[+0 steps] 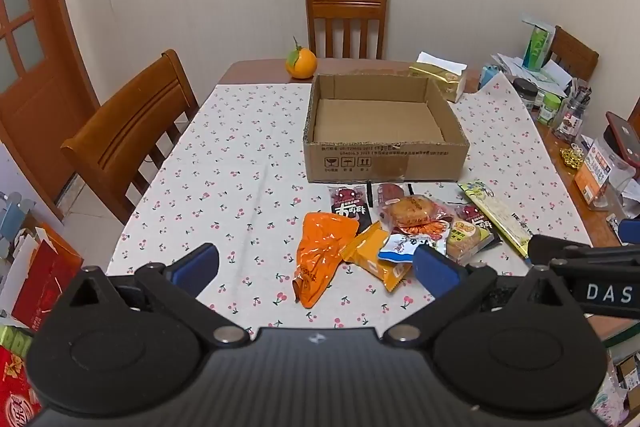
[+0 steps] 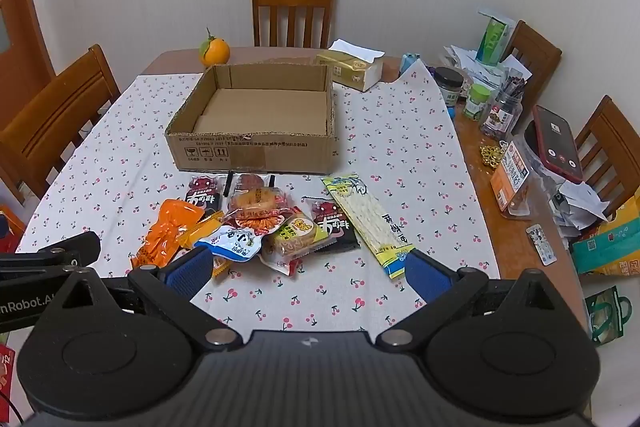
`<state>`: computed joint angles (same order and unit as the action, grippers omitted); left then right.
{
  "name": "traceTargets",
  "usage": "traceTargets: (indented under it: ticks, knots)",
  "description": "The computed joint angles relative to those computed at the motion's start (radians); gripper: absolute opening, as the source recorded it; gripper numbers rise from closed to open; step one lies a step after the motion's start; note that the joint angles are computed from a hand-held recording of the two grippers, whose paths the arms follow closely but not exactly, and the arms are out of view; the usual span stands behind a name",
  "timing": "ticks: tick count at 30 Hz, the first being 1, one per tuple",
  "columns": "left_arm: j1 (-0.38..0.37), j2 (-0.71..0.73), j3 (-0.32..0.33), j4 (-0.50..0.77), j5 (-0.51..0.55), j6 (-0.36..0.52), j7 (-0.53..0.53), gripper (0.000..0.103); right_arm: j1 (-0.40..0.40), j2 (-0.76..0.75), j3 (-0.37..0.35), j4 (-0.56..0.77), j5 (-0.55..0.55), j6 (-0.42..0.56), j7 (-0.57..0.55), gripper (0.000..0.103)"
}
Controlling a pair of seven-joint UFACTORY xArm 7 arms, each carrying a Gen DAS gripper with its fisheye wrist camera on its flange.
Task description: Organize snacks
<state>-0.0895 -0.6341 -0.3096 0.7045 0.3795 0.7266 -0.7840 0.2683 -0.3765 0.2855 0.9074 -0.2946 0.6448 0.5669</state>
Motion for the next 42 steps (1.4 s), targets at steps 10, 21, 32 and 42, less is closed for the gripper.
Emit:
traceTargets:
  ticks: [10,21,32,42]
  knots:
    - [0.002,-0.019,0.01,-0.017,-0.014,-0.027,0.009,0.102,0.0,-0.005,0.002,-0.001,-0.007,0.008,0.001,0.103]
    - [0.01,-0.014,-0.004,-0.01,-0.012,-0.021,-0.004,0.102,0.001,-0.005,-0.004,0.007,-0.002,0.011,-0.01,0.103]
    - [0.008,-0.009,-0.007,-0.011,0.001,-0.023,-0.021,0.102,-0.004,0.0,0.001,0.003,-0.009,0.001,-0.003,0.103]
    - [0.003,-0.004,-0.009,-0.006,0.005,-0.018,-0.032,0.102,-0.005,0.007,-0.005,0.003,-0.011,-0.009,-0.011,0.103]
